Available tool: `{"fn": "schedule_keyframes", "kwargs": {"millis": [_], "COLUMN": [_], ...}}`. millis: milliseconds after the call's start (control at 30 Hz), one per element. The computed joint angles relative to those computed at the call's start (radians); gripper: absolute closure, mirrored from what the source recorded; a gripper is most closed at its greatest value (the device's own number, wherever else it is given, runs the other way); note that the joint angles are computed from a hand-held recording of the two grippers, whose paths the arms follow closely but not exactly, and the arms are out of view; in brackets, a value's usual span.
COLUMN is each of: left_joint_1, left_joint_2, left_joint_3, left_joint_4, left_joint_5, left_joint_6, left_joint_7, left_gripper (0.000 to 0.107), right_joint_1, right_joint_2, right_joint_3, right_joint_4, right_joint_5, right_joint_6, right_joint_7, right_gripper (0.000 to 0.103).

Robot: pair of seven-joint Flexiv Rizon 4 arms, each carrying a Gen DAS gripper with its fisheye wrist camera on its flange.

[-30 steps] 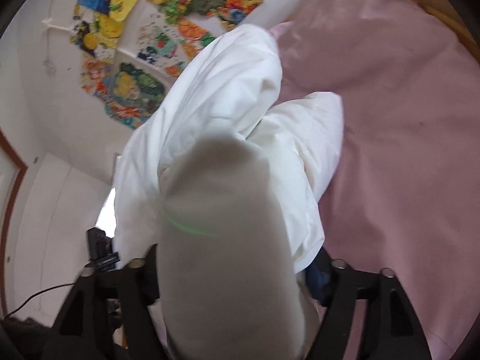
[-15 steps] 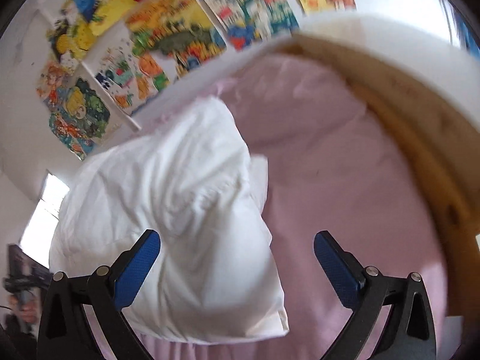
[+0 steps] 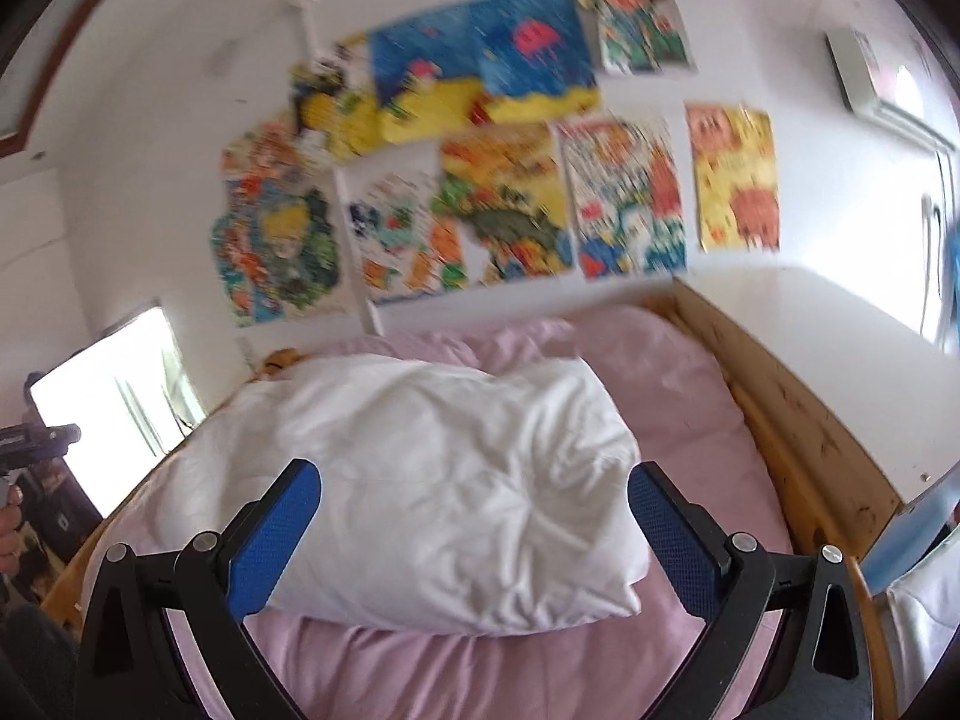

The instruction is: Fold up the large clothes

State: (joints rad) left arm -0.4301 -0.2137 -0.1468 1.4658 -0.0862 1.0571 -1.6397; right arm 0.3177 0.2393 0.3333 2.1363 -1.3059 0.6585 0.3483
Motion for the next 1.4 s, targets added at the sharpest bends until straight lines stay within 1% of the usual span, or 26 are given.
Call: {"fn": "schedule_keyframes", "kwargs": {"millis": [33, 100, 167, 267, 333, 400, 433, 500, 533, 600, 667, 767, 967, 1133, 1400], "left_joint_1": [-0.026, -0.059, -0.092, -0.115, -0.117, -0.114, -0.116, -0.119, -0.129, -0.142, -0.15, -0.169, -0.215, -0.233, -0.248], "left_joint_2": [0.033, 0.046, 0.075, 0.116, 0.13, 0.142, 0.146, 0.15, 0.149, 0.144, 0.128, 0.097, 0.056, 0.032, 0.026], "left_joint_3": [0.018, 0.023, 0.035, 0.033, 0.021, 0.008, 0.005, 0.003, 0.004, -0.002, -0.012, -0.018, 0.011, 0.024, 0.046], "left_joint_4": [0.041, 0.072, 0.098, 0.148, 0.184, 0.228, 0.248, 0.251, 0.241, 0.223, 0.213, 0.198, 0.156, 0.143, 0.146], "left_joint_5": [0.04, 0.141, 0.249, 0.378, 0.432, 0.443, 0.468, 0.55, 0.638, 0.744, 0.796, 0.824, 0.881, 0.848, 0.824], "left_joint_6": [0.043, 0.093, 0.11, 0.144, 0.18, 0.221, 0.247, 0.256, 0.245, 0.223, 0.215, 0.202, 0.196, 0.189, 0.201], "left_joint_7": [-0.034, -0.115, -0.203, -0.316, -0.376, -0.408, -0.441, -0.512, -0.588, -0.676, -0.712, -0.722, -0.767, -0.73, -0.714], "left_gripper": [0.031, 0.031, 0.031, 0.031, 0.031, 0.031, 0.031, 0.031, 0.03, 0.03, 0.03, 0.03, 0.03, 0.03, 0.03], "right_joint_1": [0.009, 0.041, 0.073, 0.122, 0.153, 0.182, 0.196, 0.225, 0.238, 0.264, 0.281, 0.299, 0.308, 0.305, 0.299], "right_joint_2": [-0.007, -0.023, -0.024, -0.037, -0.044, -0.053, -0.062, -0.077, -0.084, -0.097, -0.106, -0.113, -0.109, -0.103, -0.096], "right_joint_3": [0.017, 0.054, 0.077, 0.1, 0.109, 0.112, 0.115, 0.123, 0.123, 0.123, 0.114, 0.103, 0.091, 0.084, 0.087], "right_joint_4": [-0.011, -0.034, -0.035, -0.039, -0.038, -0.036, -0.037, -0.032, -0.03, -0.028, -0.023, -0.014, 0.003, 0.012, 0.018], "right_joint_5": [-0.01, -0.017, -0.022, -0.029, -0.026, -0.01, -0.004, 0.002, 0.008, 0.01, 0.013, 0.005, -0.001, 0.006, 0.017], "right_joint_6": [-0.02, -0.079, -0.124, -0.176, -0.203, -0.215, -0.229, -0.267, -0.281, -0.31, -0.316, -0.325, -0.325, -0.304, -0.302], "right_joint_7": [0.002, 0.003, 0.01, 0.013, 0.016, 0.018, 0.018, 0.017, 0.012, 0.019, 0.019, 0.04, 0.062, 0.068, 0.075], "right_gripper": [0.0, 0.0, 0.0, 0.0, 0.0, 0.0, 0.0, 0.0, 0.0, 0.0, 0.0, 0.0, 0.0, 0.0, 0.0]}}
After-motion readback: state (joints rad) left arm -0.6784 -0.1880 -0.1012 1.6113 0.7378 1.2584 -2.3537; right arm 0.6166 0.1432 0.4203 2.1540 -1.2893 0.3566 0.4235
